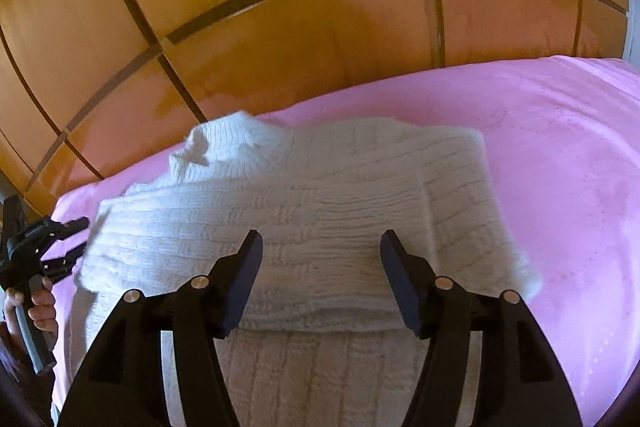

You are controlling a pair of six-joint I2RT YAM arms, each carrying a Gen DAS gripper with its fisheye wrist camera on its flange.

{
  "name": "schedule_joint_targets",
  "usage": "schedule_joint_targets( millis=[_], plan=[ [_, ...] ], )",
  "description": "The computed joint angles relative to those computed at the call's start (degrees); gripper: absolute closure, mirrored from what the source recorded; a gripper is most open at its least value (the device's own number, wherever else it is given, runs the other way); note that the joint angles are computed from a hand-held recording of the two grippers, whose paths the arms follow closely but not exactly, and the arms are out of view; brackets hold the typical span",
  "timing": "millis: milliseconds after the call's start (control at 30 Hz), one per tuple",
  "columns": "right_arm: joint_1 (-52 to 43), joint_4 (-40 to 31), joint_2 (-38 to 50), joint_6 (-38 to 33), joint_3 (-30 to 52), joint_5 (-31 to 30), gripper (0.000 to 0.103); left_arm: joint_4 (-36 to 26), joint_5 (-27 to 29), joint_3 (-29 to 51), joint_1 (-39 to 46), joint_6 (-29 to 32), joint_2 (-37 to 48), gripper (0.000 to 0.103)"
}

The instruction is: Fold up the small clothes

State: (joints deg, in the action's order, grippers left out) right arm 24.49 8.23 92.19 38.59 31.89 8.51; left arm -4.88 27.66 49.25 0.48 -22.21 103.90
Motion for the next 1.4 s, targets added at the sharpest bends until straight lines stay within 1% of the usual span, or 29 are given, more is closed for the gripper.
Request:
schedule_joint_targets(
  millis=[33, 67, 100, 167, 200, 267, 300, 333, 400, 467, 533, 600, 667, 733, 767, 800, 833, 867, 933, 967, 1033, 1200, 1300, 1400],
  plan=[
    [0.4, 0.2, 1.0, -0.2, 0.3, 0.2, 0.04, 0.6, -1.5, -0.4, -1.0, -0.1, -0.2, 0.089],
    [0.9, 0.7, 1.4, -0.4, 0.1, 0.3, 0.04, 2.6, -4.1, -2.1, -2.1, -0.3, -1.8, 0.092],
    [1.8, 0.8, 1.9, -0.8, 0.3, 0.7, 0.04, 3.9, -5.8, -3.2, -2.6, -0.3, -2.9, 0.093],
    [4.4, 0.9, 2.8, -2.3, 0.6, 2.7, 0.04, 6.2, -11.0, -6.8, -4.3, 1.0, -6.6, 0.094],
    [5.4, 1.3, 3.7, -2.4, 0.9, 3.5, 0.038, 6.5, -16.0, -8.0, -6.2, 2.7, -7.3, 0.094],
    [6.8, 1.6, 5.7, -2.2, 1.7, 5.4, 0.036, 5.5, -22.1, -7.1, -8.6, 4.8, -4.2, 0.094],
    [6.7, 1.5, 6.2, -2.2, 1.9, 5.6, 0.035, 6.0, -23.4, -7.0, -9.2, 5.0, -2.8, 0.094],
    [6.6, 1.8, 6.8, -2.1, 2.1, 5.9, 0.034, 6.7, -24.9, -7.2, -10.0, 4.9, -2.6, 0.091],
    [6.1, 2.4, 7.4, -2.1, 2.1, 5.9, 0.031, 5.2, -29.1, -6.9, -12.1, 4.2, -3.9, 0.084],
    [5.7, 3.4, 8.0, -2.0, 1.9, 5.7, 0.029, 3.8, -33.2, -7.7, -14.5, 3.6, -6.7, 0.061],
    [5.5, 3.9, 8.5, -2.0, 2.0, 5.6, 0.028, 4.6, -34.2, -10.7, -16.2, 4.0, -11.3, 0.052],
    [5.8, 4.0, 8.5, -2.2, 2.0, 5.9, 0.026, 4.5, -37.5, -13.3, -19.5, 3.9, -16.0, 0.052],
    [5.9, 4.2, 8.2, -2.2, 1.7, 5.9, 0.025, 4.5, -39.5, -16.4, -22.4, 4.1, -21.0, 0.052],
    [5.9, 5.1, 7.9, -2.3, 1.2, 5.5, 0.023, 3.0, -42.6, -18.8, -26.6, 3.4, -26.8, 0.052],
    [5.8, 5.6, 7.7, -2.3, 0.8, 5.3, 0.022, 2.7, -43.0, -19.2, -27.5, 3.2, -28.1, 0.051],
    [5.9, 5.7, 7.6, -2.2, 0.7, 5.4, 0.021, 2.0, -43.7, -20.3, -29.2, 2.7, -31.2, 0.047],
    [6.0, 5.7, 7.6, -2.2, 0.7, 5.4, 0.021, 1.5, -44.4, -21.1, -30.4, 2.4, -33.4, 0.034],
    [6.1, 5.7, 7.7, -2.2, 0.8, 5.5, 0.021, 0.9, -46.2, -22.1, -32.4, 1.9, -36.6, 0.03],
    [6.3, 5.5, 7.9, -2.3, 1.1, 5.8, 0.02, 0.7, -48.6, -22.2, -35.3, 1.8, -38.4, 0.029],
    [6.4, 5.4, 7.8, -2.2, 1.0, 5.9, 0.02, 0.3, -48.7, -21.9, -35.8, 2.3, -38.5, 0.029],
    [6.4, 5.5, 7.9, -2.2, 1.0, 5.9, 0.019, 0.5, -47.4, -21.2, -35.5, 2.9, -37.8, 0.029],
    [6.4, 5.9, 8.2, -2.3, 1.0, 5.6, 0.018, 2.3, -46.6, -21.7, -34.6, 3.1, -36.8, 0.029],
    [6.3, 6.2, 8.2, -2.4, 0.9, 5.3, 0.016, 3.3, -45.5, -21.8, -33.5, 3.2, -34.7, 0.029],
    [6.3, 6.2, 8.3, -2.6, 1.1, 5.2, 0.015, 5.4, -43.9, -21.5, -31.7, 3.5, -30.2, 0.029]
  ],
)
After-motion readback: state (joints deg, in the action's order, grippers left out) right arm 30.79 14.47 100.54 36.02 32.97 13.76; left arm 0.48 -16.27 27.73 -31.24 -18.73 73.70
